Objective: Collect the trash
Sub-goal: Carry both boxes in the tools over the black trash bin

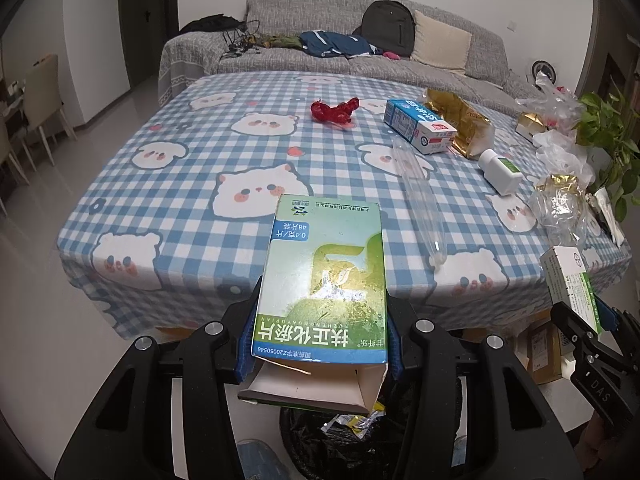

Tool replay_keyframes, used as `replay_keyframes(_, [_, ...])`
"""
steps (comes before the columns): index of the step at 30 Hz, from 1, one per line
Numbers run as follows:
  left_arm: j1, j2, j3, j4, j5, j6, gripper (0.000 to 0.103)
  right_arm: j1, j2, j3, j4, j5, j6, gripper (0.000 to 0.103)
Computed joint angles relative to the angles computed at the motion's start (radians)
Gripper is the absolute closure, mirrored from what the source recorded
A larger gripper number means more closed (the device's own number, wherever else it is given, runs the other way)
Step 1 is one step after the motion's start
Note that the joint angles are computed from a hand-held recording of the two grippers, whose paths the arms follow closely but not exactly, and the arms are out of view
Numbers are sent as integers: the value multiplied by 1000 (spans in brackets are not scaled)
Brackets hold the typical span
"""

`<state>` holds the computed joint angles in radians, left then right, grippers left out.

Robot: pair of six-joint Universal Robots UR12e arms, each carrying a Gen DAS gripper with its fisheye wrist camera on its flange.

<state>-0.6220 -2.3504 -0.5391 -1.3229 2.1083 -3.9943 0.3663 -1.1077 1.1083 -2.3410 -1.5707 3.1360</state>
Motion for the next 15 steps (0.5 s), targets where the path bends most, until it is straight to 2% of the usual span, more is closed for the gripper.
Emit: replay_keyframes(15, [-29,55,-117,30,2,-41,55,7,-47,77,-24,3,-5,44])
